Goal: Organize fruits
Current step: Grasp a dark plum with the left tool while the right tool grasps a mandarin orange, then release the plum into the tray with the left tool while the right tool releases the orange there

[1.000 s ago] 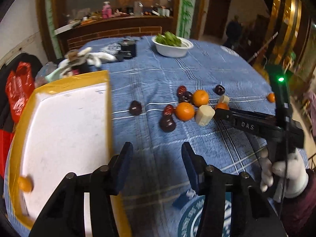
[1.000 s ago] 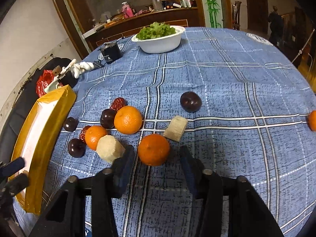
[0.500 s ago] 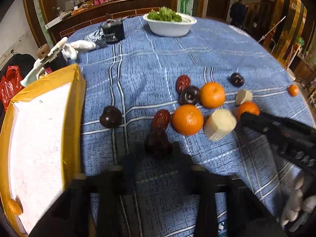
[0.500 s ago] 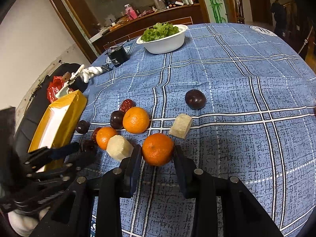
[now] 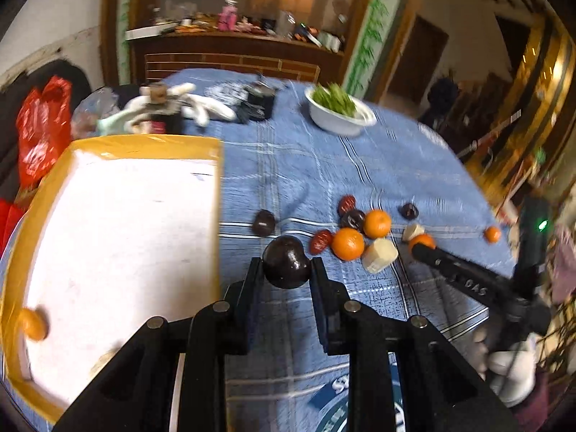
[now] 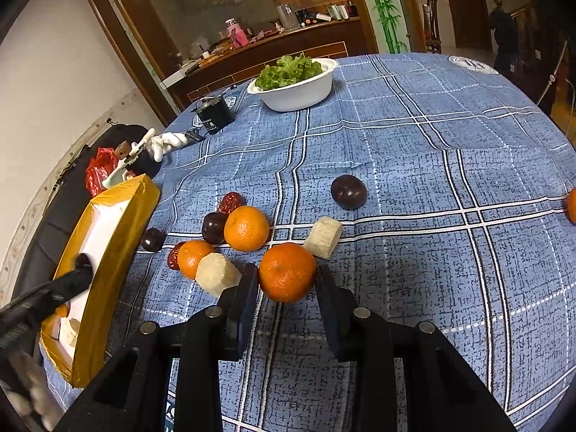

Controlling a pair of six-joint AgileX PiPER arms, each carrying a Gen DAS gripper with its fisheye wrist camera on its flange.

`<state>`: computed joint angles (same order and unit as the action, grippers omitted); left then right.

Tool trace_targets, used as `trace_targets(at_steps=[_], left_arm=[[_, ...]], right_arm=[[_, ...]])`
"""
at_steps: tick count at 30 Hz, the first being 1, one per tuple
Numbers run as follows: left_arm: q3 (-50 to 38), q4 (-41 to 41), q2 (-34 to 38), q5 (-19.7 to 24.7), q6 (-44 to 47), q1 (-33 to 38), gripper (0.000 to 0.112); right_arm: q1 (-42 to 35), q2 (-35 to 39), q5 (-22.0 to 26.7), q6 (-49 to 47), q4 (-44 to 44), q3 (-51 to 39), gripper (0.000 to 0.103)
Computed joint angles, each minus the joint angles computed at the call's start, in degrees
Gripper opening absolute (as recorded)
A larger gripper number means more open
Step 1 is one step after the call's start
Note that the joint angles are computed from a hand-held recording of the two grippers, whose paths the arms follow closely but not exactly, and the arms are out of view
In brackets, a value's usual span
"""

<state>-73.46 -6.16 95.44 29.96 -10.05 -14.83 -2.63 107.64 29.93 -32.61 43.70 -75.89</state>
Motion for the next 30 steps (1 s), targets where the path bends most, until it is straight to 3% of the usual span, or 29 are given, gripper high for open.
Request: trace_targets(at_steps=[2, 6, 11, 18, 24, 30], left_arm=[[2.86, -1.97, -3.36, -0.70, 2.26, 2.99, 0.025], [6.76, -2.31, -7.56, -1.48, 4.83, 9.08, 0.025], [7.46, -8.32, -6.98, -0.48, 11.94, 18.10, 0.025], [5.43, -12.93, -1.55, 0.99, 17.66, 27.02, 0.025], [4.84, -19.54, 1.30, 3.27, 23.52, 33.42, 0.025], [7.16, -30.77, -0.75, 5.66, 33.00, 38.47, 0.041]], right_arm=[[1.65, -1.17, -1.49, 3.76, -3.48, 0.55, 0.035], [5.70, -4.57, 0.26, 4.64, -1.98, 1.15, 0.036], [17.20, -6.30, 2.82, 11.12, -9.24, -3.70, 0.036], [31.82, 2.24, 8.86, 20.06, -19.16, -17.34, 0.037], [38.49, 12.51, 12.53, 29.76, -29.77, -28.87, 0.037], [40.34, 16.13, 13.18, 32.08, -33.04, -32.40, 0.041]])
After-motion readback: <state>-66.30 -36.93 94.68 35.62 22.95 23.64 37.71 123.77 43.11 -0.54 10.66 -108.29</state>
